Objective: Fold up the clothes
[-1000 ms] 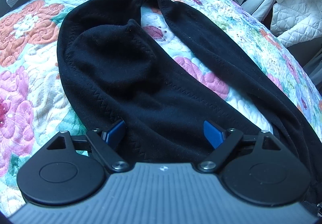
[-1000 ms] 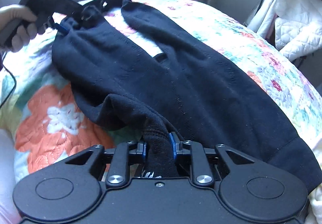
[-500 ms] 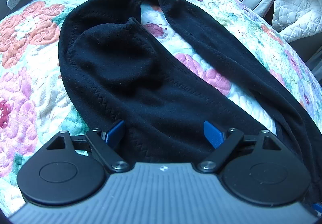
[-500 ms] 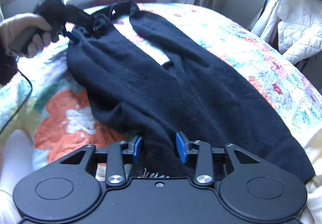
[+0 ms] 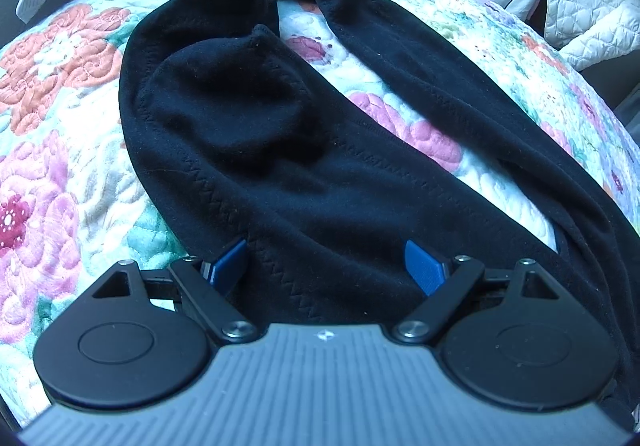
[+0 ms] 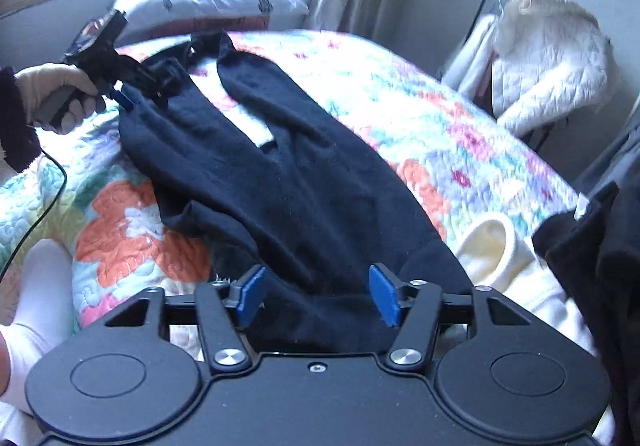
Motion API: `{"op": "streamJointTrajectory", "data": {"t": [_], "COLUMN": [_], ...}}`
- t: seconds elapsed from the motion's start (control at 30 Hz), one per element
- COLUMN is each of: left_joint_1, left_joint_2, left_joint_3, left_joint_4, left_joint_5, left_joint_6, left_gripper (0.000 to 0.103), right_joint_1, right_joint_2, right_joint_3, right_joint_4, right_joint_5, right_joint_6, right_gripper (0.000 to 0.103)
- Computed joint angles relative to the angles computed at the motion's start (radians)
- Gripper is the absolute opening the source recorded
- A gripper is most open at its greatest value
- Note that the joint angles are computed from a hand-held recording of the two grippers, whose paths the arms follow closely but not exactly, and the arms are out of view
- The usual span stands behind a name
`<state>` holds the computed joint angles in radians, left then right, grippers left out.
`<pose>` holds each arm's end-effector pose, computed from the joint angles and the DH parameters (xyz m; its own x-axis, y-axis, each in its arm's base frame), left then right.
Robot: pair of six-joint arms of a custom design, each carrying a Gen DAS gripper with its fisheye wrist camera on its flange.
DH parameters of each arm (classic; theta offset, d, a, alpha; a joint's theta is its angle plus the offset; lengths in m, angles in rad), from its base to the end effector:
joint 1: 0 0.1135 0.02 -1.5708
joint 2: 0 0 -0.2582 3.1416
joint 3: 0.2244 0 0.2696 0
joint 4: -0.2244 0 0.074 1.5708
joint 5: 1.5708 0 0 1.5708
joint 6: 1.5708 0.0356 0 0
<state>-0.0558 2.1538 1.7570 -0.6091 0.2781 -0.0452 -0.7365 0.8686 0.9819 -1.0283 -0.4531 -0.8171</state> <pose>0.4844 -0.0368 0.1914 -0.8515 0.0041 -0.5243 0.1621 0.9530 -0.2558 0.1381 -0.1042 0.3159 -0.6980 -0.2521 -0.6703 -0.1502 0.9667 -0.2072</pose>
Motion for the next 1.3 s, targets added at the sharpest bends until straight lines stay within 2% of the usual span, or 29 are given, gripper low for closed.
{"op": "streamJointTrajectory", "data": {"t": [0.13,0.27,0.33,0.37,0.4,0.43,0.47,0.5,0.53,0.6,0.63,0.67,0.7,0.77,0.8,0.87,0.93,1.07,1.13,1.17,1.2,1.23,1.3], "left_joint_1": [0.009,0.02,0.022,0.025,0.028,0.033,0.039,0.047,0.056,0.075,0.085,0.094,0.102,0.112,0.115,0.121,0.116,0.1,0.091,0.085,0.079,0.073,0.079], "left_joint_2": [-0.008,-0.01,-0.006,-0.002,0.004,0.007,0.008,0.008,0.01,0.021,0.028,0.038,0.049,0.071,0.085,0.11,0.12,0.138,0.134,0.125,0.121,0.119,0.108], "left_joint_3": [-0.008,-0.011,-0.009,-0.006,0.001,0.003,0.006,0.008,0.011,0.032,0.044,0.059,0.073,0.099,0.114,0.131,0.123,0.09,0.045,0.017,0.008,0.01,0.005], "left_joint_4": [0.003,0.014,0.026,0.028,0.026,0.026,0.025,0.025,0.026,0.021,0.017,0.013,0.01,0.0,-0.012,-0.027,0.002,0.139,0.227,0.271,0.287,0.285,0.302], "left_joint_5": [0.028,0.048,0.038,0.035,0.032,0.032,0.034,0.035,0.035,0.033,0.032,0.031,0.029,0.025,0.026,0.046,0.057,0.071,0.076,0.074,0.059,0.036,0.047], "left_joint_6": [-0.018,-0.038,-0.041,-0.042,-0.043,-0.044,-0.045,-0.045,-0.05,-0.07,-0.081,-0.088,-0.091,-0.091,-0.089,-0.094,-0.121,-0.237,-0.263,-0.251,-0.236,-0.22,-0.229], "left_gripper": [0.086,0.086,0.086,0.086,0.086,0.086,0.086,0.086,0.086,0.086,0.086,0.086,0.086,0.087,0.088,0.088,0.091,0.103,0.102,0.084,0.034,0.023,0.013], "right_joint_1": [0.121,0.26,0.347,0.387,0.416,0.418,0.382,0.329,0.252,0.048,-0.033,-0.074,-0.084,-0.055,-0.051,-0.065,-0.062,-0.025,-0.02,-0.019,-0.016,-0.015,-0.03], "right_joint_2": [-0.007,0.05,0.11,0.132,0.16,0.2,0.239,0.271,0.304,0.413,0.471,0.505,0.503,0.468,0.483,0.527,0.536,0.541,0.511,0.503,0.491,0.482,0.477], "right_joint_3": [-0.105,-0.17,-0.205,-0.237,-0.262,-0.255,-0.21,-0.15,-0.079,0.09,0.165,0.215,0.234,0.212,0.209,0.206,0.182,0.15,0.121,0.117,0.108,0.103,0.114], "right_joint_4": [0.109,0.166,0.223,0.283,0.339,0.357,0.325,0.277,0.212,0.023,-0.067,-0.112,-0.097,0.007,0.026,0.036,0.066,0.081,0.09,0.09,0.096,0.103,0.108], "right_joint_5": [0.014,0.07,0.152,0.21,0.262,0.273,0.222,0.143,0.019,-0.332,-0.467,-0.513,-0.48,-0.313,-0.283,-0.323,-0.345,-0.368,-0.371,-0.371,-0.37,-0.369,-0.386], "right_joint_6": [0.079,0.083,0.071,0.064,0.056,0.053,0.074,0.111,0.155,0.195,0.182,0.166,0.155,0.139,0.152,0.195,0.239,0.258,0.265,0.272,0.282,0.288,0.285], "right_gripper": [0.064,0.066,0.073,0.071,0.067,0.034,0.019,0.018,0.018,0.018,0.017,0.017,0.017,0.017,0.017,0.017,0.017,0.018,0.018,0.018,0.018,0.018,0.018]}}
